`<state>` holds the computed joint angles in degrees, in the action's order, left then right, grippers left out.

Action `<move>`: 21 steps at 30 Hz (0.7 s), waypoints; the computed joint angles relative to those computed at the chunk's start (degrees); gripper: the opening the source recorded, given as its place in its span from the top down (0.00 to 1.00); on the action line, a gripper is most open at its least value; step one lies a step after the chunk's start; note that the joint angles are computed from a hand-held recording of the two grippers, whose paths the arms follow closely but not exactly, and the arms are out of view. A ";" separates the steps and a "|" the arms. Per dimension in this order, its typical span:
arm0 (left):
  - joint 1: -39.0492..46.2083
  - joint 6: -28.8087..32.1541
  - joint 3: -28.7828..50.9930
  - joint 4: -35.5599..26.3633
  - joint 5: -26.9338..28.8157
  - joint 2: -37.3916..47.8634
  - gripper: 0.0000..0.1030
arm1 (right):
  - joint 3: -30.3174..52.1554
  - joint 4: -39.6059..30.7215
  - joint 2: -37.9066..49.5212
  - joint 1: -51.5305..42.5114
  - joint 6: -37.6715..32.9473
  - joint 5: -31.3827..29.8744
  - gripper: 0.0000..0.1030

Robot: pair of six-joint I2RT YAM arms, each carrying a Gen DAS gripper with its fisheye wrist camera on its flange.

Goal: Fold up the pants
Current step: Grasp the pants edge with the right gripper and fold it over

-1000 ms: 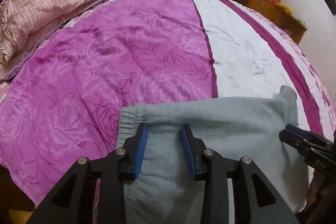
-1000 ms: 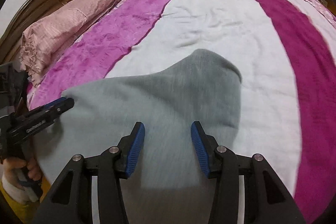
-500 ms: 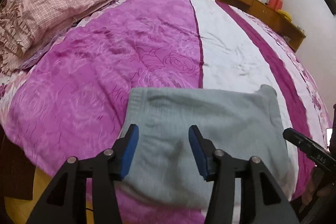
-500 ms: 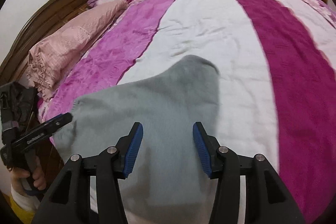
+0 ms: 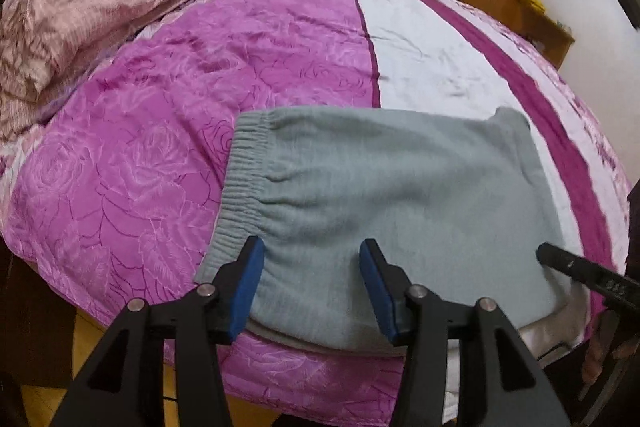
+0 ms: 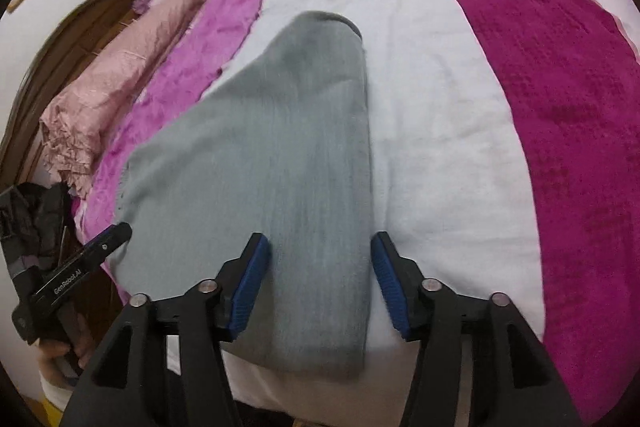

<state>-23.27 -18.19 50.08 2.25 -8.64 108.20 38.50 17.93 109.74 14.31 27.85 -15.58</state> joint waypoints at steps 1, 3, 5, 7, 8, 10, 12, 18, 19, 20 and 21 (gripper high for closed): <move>-0.59 0.47 0.21 -0.10 -1.08 0.39 0.47 | -0.55 1.74 0.45 0.10 0.19 -0.57 0.43; -1.38 0.86 0.63 -0.21 -2.58 0.95 0.44 | -0.53 2.42 0.92 0.91 0.57 0.59 0.42; -1.94 0.87 1.04 -0.29 -3.53 1.46 0.41 | -0.58 2.48 0.94 1.67 0.21 1.79 0.42; -2.10 0.83 1.24 -0.31 -3.88 1.70 0.40 | -0.48 2.10 0.72 2.15 -0.17 2.43 0.42; -2.08 0.77 1.23 -0.30 -3.78 1.69 0.40 | -0.39 1.66 0.46 2.11 -0.19 2.36 0.42; -2.10 0.68 1.19 -0.37 -3.40 1.55 0.40 | -0.15 1.16 -0.05 1.93 0.64 1.48 0.44; -1.77 0.44 0.68 -0.49 -2.55 0.65 0.40 | -0.08 1.01 -0.47 2.08 1.74 1.24 0.63; 0.25 -0.11 -3.44 -0.25 0.15 -5.77 0.40 | -0.68 -0.40 -4.99 3.62 2.01 4.55 0.89; 0.50 -0.11 -4.06 -0.49 -0.71 -6.83 0.40 | -0.64 -1.10 -6.02 4.32 1.52 5.87 0.89; 0.81 -0.03 -4.38 -0.94 -1.48 -7.55 0.40 | -0.39 -2.05 -7.31 5.39 0.91 7.59 0.89; 1.25 0.11 -4.57 -1.42 -1.69 -8.07 0.40 | -0.04 -2.86 -8.30 6.34 0.45 8.86 0.90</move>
<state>-22.02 -18.08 45.52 0.83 -10.33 100.13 38.46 15.07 101.43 20.65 28.31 -6.72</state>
